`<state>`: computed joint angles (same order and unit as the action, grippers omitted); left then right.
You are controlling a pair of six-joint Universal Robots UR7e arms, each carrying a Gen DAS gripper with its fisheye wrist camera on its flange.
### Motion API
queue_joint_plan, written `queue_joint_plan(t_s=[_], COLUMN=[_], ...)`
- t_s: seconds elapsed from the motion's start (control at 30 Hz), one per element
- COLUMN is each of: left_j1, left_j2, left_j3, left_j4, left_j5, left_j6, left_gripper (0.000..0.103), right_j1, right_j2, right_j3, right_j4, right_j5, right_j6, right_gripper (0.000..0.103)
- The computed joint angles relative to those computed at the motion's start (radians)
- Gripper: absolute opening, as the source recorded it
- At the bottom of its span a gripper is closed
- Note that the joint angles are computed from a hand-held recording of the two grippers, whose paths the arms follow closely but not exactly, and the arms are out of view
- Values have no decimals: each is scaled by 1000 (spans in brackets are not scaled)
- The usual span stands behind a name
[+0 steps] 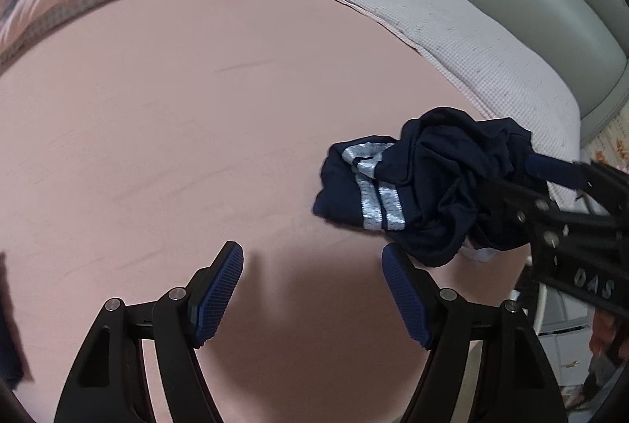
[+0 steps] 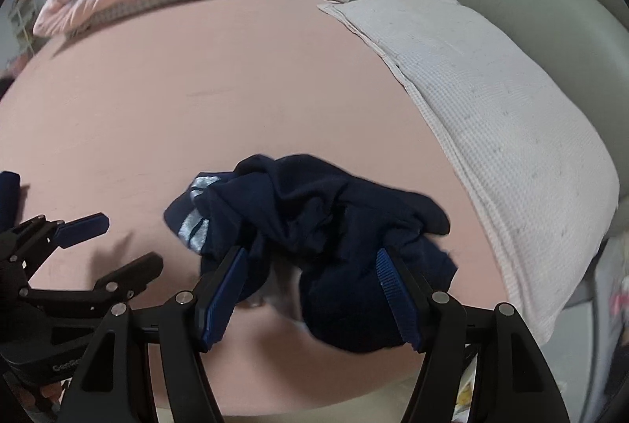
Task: Fold clothes
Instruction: 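Grasp the navy garment with the right gripper while the left gripper grasps it too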
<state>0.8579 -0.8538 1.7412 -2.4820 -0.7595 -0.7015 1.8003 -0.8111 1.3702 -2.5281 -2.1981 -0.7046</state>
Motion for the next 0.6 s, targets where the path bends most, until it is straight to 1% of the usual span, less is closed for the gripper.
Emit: queue_joint_plan(t_s=[0.07, 0.1, 0.17, 0.23, 0.27, 0.3, 0.33, 0.43, 0.47, 0.53, 0.6], left_j1=[2, 3, 7, 13, 15, 17, 19, 23, 23, 20, 17], left_j2=[6, 11, 19, 22, 23, 21, 19, 20, 21, 20, 20], left_j3=[3, 1, -3, -7, -5, -3, -1, 1, -2, 4, 3], left_j4=[-47, -57, -67, -71, -83, -87, -90, -107, -102, -106, -88], left_j5=[-2, -5, -16, -31, -35, -42, -49, -58, -61, -57, -46], left_j6=[39, 52, 67, 70, 71, 73, 76, 75, 72, 66, 47], left_gripper=[72, 72, 72, 72, 72, 72, 72, 72, 72, 72, 72], right_j1=[5, 5, -2, -6, -10, -11, -8, 2, 7, 22, 24], right_j2=[22, 26, 26, 33, 29, 27, 24, 10, 4, 5, 9], right_j3=[-40, -54, -79, -102, -106, -103, -94, -55, -41, -24, -23], right_j4=[28, 35, 73, 98, 107, 99, 72, -25, -58, -112, -153], right_j5=[-20, -12, 25, 36, 56, 62, 49, 37, 27, -17, -25], right_j6=[6, 28, 108, 210, 242, 256, 259, 194, 166, 106, 64], right_gripper=[68, 68, 68, 68, 68, 68, 68, 68, 68, 68, 68])
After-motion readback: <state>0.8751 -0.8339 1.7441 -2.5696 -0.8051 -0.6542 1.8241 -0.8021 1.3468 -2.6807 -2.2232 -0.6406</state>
